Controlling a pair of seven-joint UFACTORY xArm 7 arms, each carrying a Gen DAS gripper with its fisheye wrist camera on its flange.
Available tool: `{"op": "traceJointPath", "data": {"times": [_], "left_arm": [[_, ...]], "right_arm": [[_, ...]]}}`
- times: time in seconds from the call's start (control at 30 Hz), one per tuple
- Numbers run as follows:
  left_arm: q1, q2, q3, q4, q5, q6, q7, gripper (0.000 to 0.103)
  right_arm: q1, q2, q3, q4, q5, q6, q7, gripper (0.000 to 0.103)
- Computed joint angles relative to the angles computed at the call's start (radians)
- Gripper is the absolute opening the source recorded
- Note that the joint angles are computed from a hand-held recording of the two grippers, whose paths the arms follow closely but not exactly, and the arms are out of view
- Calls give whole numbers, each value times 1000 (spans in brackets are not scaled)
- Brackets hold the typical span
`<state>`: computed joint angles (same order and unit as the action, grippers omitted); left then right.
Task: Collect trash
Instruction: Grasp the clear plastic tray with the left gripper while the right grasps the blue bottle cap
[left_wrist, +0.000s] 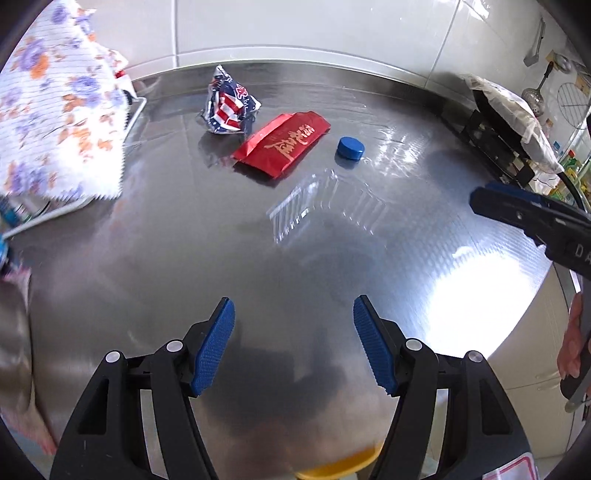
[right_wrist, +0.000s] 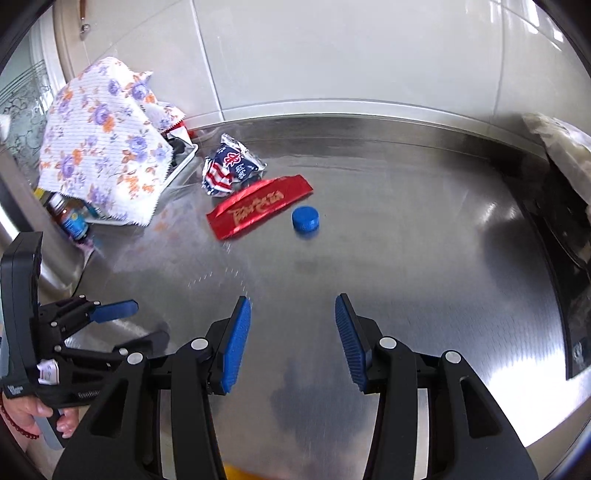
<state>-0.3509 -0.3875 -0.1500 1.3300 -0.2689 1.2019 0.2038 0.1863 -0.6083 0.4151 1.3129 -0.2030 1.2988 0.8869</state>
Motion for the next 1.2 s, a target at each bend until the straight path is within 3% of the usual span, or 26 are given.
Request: {"op": "traceJointPath", "data": {"times": [0.43, 0.83, 0.97, 1.2], "left_arm": [[-9, 206, -32, 145, 44, -58, -45, 65], [-17, 247, -32, 175, 75, -99, -23, 24], [-11, 251, -25, 179, 65, -94, -18, 12], [-4, 237, -17, 166, 36, -92, -7, 9]], "right_arm": [[18, 179, -151, -20, 29, -177, -181, 49], [24, 272, -196, -11, 30, -233, -261, 49], [22, 272, -188, -17, -4, -241, -257, 32], [23, 261, -190, -26, 5, -248, -243, 32]]}}
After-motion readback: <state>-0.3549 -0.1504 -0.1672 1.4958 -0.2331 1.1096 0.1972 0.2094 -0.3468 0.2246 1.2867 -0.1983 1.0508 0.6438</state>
